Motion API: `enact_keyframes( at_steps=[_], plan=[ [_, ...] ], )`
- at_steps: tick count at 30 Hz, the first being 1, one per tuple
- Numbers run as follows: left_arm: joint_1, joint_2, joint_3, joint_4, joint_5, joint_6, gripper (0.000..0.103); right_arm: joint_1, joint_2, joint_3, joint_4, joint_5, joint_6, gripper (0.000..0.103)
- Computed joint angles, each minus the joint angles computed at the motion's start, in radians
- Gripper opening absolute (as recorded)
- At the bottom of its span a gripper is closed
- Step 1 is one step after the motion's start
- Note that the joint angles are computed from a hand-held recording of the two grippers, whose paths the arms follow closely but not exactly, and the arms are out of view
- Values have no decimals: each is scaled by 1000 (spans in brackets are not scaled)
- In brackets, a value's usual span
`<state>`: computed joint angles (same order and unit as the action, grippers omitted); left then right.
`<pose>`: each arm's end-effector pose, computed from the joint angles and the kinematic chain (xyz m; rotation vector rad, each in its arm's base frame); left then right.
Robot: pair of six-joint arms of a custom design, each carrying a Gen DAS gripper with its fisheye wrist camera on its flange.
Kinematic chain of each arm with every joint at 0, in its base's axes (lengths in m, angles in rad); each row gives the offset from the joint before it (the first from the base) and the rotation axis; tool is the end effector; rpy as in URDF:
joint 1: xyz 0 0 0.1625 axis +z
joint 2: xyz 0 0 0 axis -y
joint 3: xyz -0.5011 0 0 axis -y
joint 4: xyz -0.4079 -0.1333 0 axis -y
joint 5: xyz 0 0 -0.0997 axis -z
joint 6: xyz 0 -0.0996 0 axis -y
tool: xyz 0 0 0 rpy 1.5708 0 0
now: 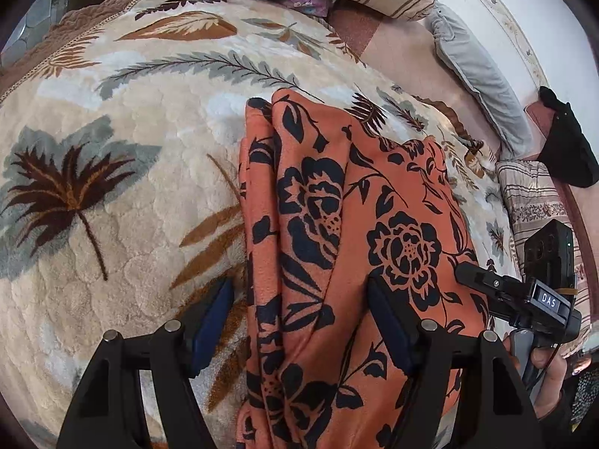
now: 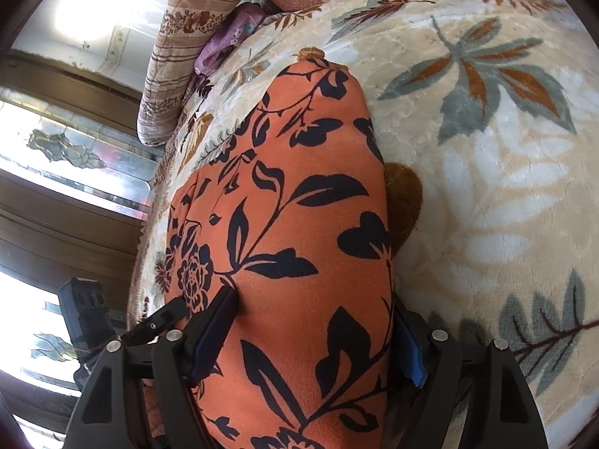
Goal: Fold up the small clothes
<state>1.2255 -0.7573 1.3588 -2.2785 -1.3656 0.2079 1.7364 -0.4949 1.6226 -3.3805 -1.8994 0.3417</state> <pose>-0.1296 -0.8141 0.1895 0.7872 2.8318 -0.1766 0.2239 -0.7257 0.0216 -0.4108 -2.7781 1.0796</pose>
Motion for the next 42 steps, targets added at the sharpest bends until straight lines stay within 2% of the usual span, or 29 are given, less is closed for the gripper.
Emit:
enact_keyframes(
  at_steps=[1,2,3,5,8,11,16,21,23,24,26,27,28,29,30,31,34,35,38,40,42],
  plan=[
    [-1,1,0,4,-2,8,73,5,4,-11,15,-17,-13,73],
    [-1,-1,3,5,-7,20,61,10,7,-19,28,-30,-22,66],
    [1,0,-2,25,-24,27,55,14,9,-26,36,-37,-33,62],
    [-2,-4,5,17,-24,31,48,28,10,-36,44,-64,-62,46],
    [-13,-19,23,-7,-19,30,34,58,4,-45,53,-107,-125,39],
    [-36,-44,57,-51,-25,47,29,82,-10,-41,33,-133,-176,38],
    [-82,-90,139,-139,-76,91,29,104,-74,39,-79,-187,-240,37],
    [-101,-71,153,-173,-102,123,30,80,-138,134,-222,-209,-258,37],
    [-100,-45,143,-157,-89,135,31,51,-157,168,-265,-205,-228,37],
    [-102,-31,146,-164,-64,136,36,29,-162,192,-295,-190,-205,37],
    [-105,-3,145,-151,19,131,39,-7,-165,209,-291,-186,-135,41],
    [-109,9,143,-127,85,122,39,-34,-169,222,-261,-182,-78,42],
    [-107,10,144,-110,110,120,42,-50,-174,231,-224,-186,-31,50],
    [-97,0,149,-110,92,133,50,-64,-174,243,-217,-196,11,59],
    [-92,-17,166,-139,97,155,56,-71,-172,259,-253,-190,21,60],
    [-91,-33,187,-177,121,181,58,-67,-168,274,-311,-191,6,61],
    [-77,-87,225,-236,158,268,58,-19,-160,263,-375,-310,-42,61],
    [-70,-103,230,-238,158,284,58,-5,-158,259,-402,-317,-68,62],
    [-57,-138,254,-249,157,318,59,25,-153,229,-436,-283,-148,70],
    [-62,-144,269,-246,172,313,59,19,-154,199,-391,-216,-176,72],
    [-59,-147,278,-239,183,310,59,-6,-152,183,-332,-169,-157,72]
  ],
)
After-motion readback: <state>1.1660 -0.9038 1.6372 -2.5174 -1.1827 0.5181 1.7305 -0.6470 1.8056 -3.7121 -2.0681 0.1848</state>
